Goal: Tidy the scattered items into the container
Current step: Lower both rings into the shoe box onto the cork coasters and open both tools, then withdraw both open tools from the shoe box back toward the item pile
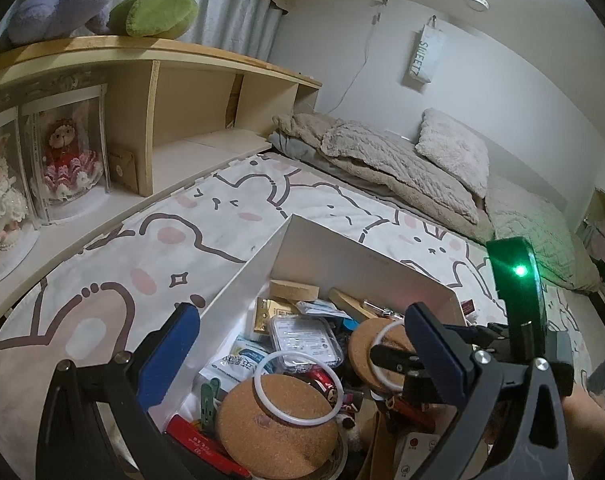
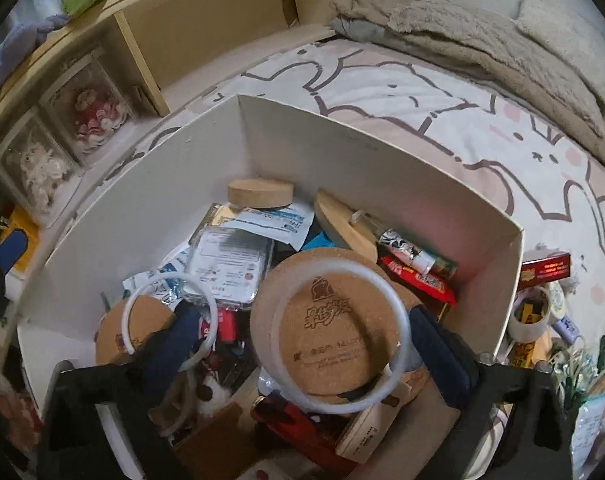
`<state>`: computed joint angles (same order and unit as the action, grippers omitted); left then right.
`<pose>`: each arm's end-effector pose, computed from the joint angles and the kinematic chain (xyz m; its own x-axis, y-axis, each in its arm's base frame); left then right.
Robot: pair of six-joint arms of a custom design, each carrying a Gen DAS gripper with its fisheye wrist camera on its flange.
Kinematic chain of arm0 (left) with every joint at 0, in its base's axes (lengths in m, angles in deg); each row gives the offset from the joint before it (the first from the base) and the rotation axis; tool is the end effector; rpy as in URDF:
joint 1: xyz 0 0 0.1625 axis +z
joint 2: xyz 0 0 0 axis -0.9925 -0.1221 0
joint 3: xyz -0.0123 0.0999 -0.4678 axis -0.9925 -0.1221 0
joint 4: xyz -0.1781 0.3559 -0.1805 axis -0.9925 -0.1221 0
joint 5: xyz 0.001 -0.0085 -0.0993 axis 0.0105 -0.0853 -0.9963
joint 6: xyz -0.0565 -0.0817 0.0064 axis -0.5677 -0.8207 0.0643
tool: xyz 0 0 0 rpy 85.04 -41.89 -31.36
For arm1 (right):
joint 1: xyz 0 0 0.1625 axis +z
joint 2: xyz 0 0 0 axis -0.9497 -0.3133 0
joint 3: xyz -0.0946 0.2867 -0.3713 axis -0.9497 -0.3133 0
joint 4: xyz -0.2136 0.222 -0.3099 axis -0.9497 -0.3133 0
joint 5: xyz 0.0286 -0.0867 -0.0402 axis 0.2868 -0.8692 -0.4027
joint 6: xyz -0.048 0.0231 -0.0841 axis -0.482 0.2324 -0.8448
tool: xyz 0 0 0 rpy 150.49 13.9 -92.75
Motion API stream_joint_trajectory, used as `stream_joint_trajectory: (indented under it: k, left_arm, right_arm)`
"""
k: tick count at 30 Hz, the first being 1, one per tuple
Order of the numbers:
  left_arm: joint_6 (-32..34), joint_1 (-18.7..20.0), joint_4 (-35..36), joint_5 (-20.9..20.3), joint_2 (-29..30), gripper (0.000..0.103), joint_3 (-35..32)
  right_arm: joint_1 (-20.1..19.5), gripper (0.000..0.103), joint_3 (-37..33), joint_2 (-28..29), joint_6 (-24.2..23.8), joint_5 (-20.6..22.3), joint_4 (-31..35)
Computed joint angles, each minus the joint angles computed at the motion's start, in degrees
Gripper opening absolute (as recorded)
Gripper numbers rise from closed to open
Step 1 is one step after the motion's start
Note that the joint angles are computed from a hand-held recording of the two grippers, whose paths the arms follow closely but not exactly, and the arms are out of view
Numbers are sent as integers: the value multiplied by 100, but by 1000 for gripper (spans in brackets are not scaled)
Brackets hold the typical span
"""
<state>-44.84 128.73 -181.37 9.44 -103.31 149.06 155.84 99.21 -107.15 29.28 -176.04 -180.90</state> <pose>-0.3242 -0.6347 -0.0089 -0.8561 0.0177 -0.5166 0.4404 0.5482 -0.7110 0.0270 -0.7251 0.2662 -0.7770 -0.3122 0.5467 -0.5086 0.8230 -0.2529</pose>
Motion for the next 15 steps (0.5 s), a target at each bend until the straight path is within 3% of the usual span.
stream_joint_trajectory:
  k: [15]
  left_arm:
    - [80,0,-73,2,-3,103,37]
  right_arm:
    - [-76,103,128,-214,110,142,4]
